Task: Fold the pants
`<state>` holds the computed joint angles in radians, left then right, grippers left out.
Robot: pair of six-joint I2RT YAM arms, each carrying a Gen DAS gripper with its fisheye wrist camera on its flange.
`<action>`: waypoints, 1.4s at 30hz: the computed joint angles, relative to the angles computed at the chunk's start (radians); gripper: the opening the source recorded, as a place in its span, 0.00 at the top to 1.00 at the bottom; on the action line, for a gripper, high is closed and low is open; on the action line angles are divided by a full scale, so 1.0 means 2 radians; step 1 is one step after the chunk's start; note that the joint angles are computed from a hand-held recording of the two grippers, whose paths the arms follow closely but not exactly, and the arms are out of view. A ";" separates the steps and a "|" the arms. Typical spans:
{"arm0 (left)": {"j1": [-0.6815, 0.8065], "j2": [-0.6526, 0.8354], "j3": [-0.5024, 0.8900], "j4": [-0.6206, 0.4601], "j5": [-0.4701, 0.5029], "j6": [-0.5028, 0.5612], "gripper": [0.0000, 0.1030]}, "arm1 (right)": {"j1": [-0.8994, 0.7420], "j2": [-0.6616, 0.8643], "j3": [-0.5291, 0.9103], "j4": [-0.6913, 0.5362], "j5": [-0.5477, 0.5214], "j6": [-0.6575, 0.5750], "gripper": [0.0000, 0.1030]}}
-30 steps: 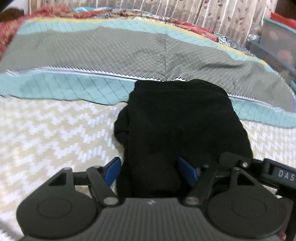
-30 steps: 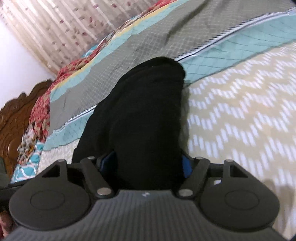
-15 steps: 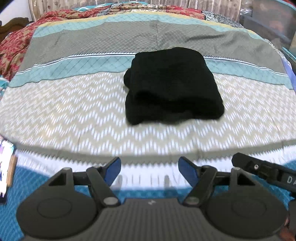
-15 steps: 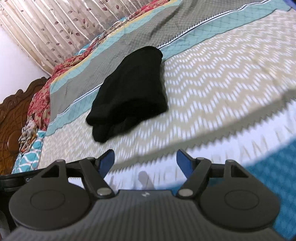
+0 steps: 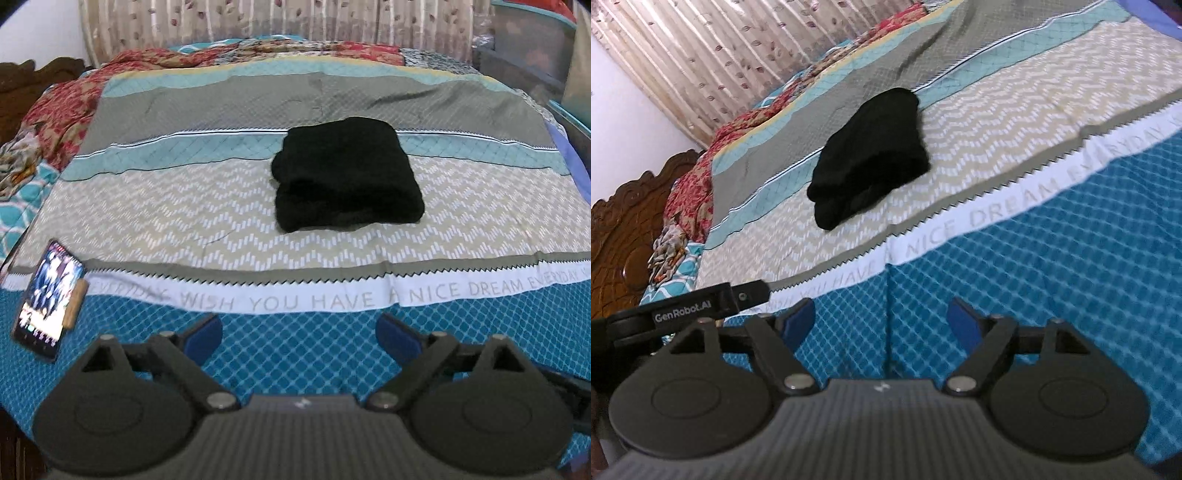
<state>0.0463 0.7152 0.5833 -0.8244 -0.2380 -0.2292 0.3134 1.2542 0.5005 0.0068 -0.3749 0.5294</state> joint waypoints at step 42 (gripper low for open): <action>-0.034 -0.090 -0.053 -0.037 -0.093 0.031 0.00 | 0.082 -0.065 -0.055 0.011 0.111 0.033 0.00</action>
